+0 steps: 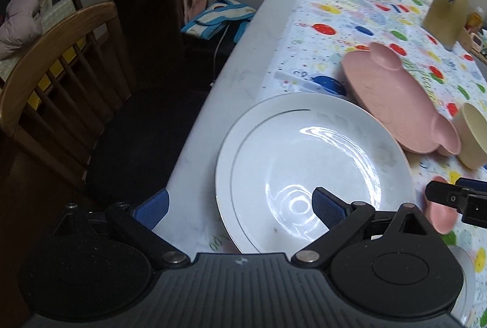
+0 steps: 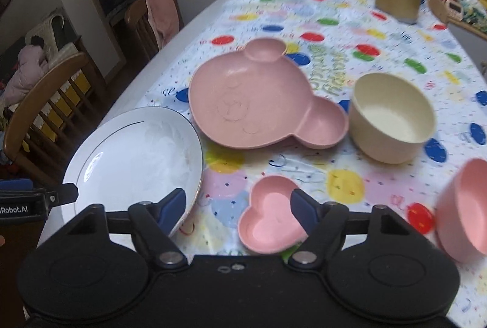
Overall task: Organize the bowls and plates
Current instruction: 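Reach both grippers to the large white plate's rim and close them, then lift and carry the large white plate with both grippers toward the smaller plate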
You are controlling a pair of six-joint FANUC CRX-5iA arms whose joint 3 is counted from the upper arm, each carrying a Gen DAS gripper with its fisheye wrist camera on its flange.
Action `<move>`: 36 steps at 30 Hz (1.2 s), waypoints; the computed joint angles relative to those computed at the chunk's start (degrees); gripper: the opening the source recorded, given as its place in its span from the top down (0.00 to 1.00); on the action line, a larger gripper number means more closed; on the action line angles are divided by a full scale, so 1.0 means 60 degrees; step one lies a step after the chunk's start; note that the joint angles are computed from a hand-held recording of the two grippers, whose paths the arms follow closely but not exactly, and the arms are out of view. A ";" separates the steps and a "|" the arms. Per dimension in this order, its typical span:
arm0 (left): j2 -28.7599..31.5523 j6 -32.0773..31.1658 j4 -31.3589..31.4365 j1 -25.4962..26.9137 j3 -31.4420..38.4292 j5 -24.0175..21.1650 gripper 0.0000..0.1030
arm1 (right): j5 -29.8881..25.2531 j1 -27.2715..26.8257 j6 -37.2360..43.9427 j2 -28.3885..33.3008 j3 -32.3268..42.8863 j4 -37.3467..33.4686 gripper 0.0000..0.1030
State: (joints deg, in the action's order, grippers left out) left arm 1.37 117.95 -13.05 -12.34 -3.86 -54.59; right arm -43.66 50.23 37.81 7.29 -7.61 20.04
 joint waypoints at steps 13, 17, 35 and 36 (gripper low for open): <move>0.0435 -0.1212 0.1154 0.1011 -0.0437 0.0792 0.15 | -0.0909 -0.0713 0.2820 0.1425 0.2190 -0.2423 0.44; 0.0436 -0.1421 0.1541 0.1150 -0.0554 0.0835 0.33 | -0.0899 -0.0817 0.2900 0.1624 0.2446 -0.2820 0.54; 0.0392 -0.2700 0.3071 0.1557 -0.0927 0.1154 0.78 | -0.1147 -0.0804 0.2454 0.1883 0.2824 -0.3230 0.91; 0.0350 -0.2766 0.3125 0.1585 -0.0971 0.1175 0.78 | -0.1161 -0.0793 0.2432 0.1880 0.2819 -0.3204 0.91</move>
State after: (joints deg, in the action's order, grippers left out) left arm 3.47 101.35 5.70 -2.83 -9.68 -47.54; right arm -50.63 45.47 52.40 18.57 9.31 0.81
